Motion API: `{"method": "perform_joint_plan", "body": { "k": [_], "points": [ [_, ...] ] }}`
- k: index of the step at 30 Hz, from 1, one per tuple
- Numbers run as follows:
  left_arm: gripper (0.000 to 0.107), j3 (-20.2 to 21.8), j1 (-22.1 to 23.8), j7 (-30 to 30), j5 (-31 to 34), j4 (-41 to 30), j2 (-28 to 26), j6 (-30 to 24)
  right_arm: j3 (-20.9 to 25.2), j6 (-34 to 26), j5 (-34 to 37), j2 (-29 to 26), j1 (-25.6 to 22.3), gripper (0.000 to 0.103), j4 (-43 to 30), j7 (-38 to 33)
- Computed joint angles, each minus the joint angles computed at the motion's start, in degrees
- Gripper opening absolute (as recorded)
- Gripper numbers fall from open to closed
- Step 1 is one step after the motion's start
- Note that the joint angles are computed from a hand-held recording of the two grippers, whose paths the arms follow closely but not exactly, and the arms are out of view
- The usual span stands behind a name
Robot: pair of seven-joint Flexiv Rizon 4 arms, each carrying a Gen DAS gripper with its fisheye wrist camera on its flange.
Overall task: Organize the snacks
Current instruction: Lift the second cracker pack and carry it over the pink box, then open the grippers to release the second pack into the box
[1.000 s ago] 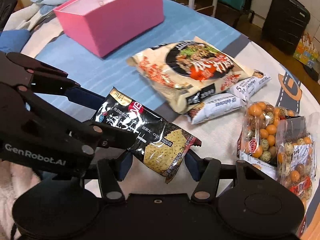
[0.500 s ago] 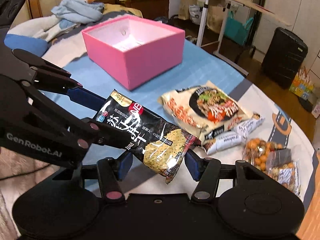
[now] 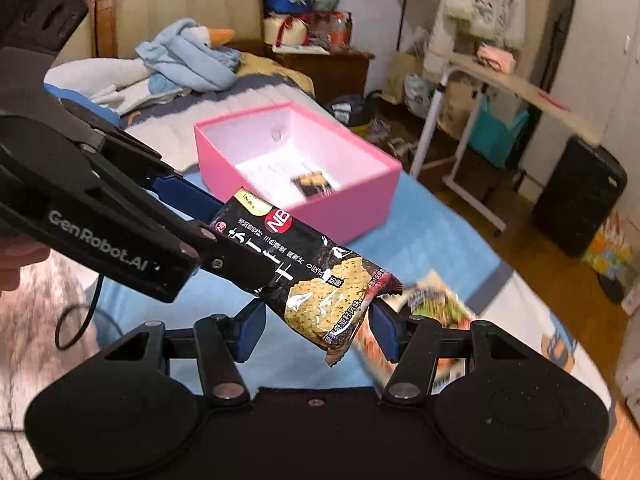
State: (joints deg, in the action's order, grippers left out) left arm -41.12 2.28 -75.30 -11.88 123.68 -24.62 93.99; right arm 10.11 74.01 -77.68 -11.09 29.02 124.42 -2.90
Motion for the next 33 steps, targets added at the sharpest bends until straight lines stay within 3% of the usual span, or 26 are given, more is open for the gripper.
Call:
{"method": "perform_joint_plan", "body": {
  "k": [5,8,12,17,21,26,29,33],
  "points": [
    [0.057,1.0,1.3,-0.5,-0.3,-3.8,-3.0,0.6,-2.6,2.5,-4.5,-4.8,-0.5,0.062,-6.5,-0.6],
    [0.057,4.1,0.1,-0.7,-0.8,-7.6,-5.1,-0.4,-4.2,4.1,-7.3,-8.3,-0.5,0.061,-11.1,-0.6],
    [0.057,11.4,-4.7,0.3,-2.0,-14.8,-8.1,-3.6,-5.8,6.7,-4.5,-13.6,-0.4,0.060,-16.6,-3.4],
    [0.057,20.7,-11.2,1.0,-4.0,-24.3,-13.3,-8.5,-10.0,11.8,-4.1,-20.1,0.6,0.059,-22.6,1.0],
    [0.057,23.8,-12.5,2.0,-5.2,-28.9,-16.9,-11.9,-9.2,12.1,5.4,-25.2,1.3,0.058,-26.3,-6.1],
    [0.057,29.2,-15.0,1.1,-5.6,-35.0,-19.8,-20.2,-2.8,5.9,19.2,-30.2,0.3,0.058,-31.4,-21.1],
    [0.057,33.6,-17.8,-0.3,-2.9,-38.1,-21.2,-22.3,0.9,1.6,25.6,-33.0,-0.6,0.058,-35.2,-29.3],
    [0.057,35.8,-19.2,-2.5,-0.7,-39.9,-22.6,-22.4,2.8,-0.8,31.8,-35.2,-0.6,0.058,-38.5,-34.4]
  ]
}}
